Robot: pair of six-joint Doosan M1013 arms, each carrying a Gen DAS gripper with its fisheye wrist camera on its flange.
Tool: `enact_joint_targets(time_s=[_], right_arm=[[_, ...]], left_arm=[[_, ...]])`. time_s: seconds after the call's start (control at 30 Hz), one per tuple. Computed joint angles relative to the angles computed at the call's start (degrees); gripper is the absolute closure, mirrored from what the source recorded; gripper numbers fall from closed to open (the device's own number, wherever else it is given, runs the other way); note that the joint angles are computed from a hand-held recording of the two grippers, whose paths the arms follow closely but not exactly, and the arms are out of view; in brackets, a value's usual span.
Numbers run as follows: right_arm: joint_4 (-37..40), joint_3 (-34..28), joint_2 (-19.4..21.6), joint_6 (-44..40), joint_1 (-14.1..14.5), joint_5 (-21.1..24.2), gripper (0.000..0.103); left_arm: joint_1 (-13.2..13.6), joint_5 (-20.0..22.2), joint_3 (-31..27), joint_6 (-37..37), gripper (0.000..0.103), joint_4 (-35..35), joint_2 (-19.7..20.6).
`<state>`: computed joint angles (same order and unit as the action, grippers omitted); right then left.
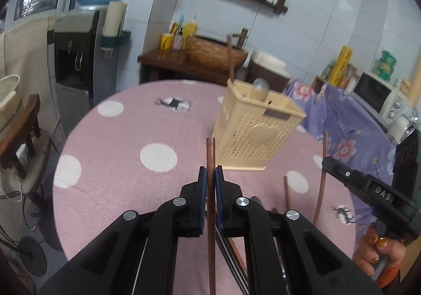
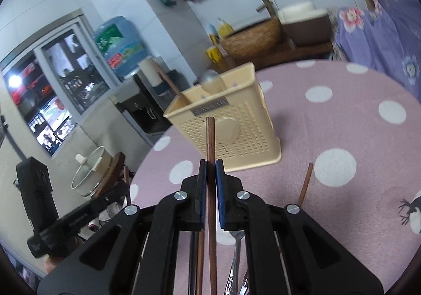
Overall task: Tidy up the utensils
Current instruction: 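Carry both chopsticks up and lower them into the beige holder, opening both tools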
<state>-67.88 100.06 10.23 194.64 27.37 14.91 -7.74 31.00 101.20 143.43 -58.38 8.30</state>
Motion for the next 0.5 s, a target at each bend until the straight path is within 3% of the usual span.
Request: enact_joint_targets(time_s=[0.2,0.5], right_arm=[[-17.12,2.28,-2.59,12.43,2.67,1.64,0.095],[-19.8,2.37,-3.26,14.37,3.4,1.23,0.095]], left_arm=[[1.45,0.59,2.68,10.68,0.095,-10.19,-3.2],[2.23,2.0,2.75,13.08,0.096,-14.1,-3.37]])
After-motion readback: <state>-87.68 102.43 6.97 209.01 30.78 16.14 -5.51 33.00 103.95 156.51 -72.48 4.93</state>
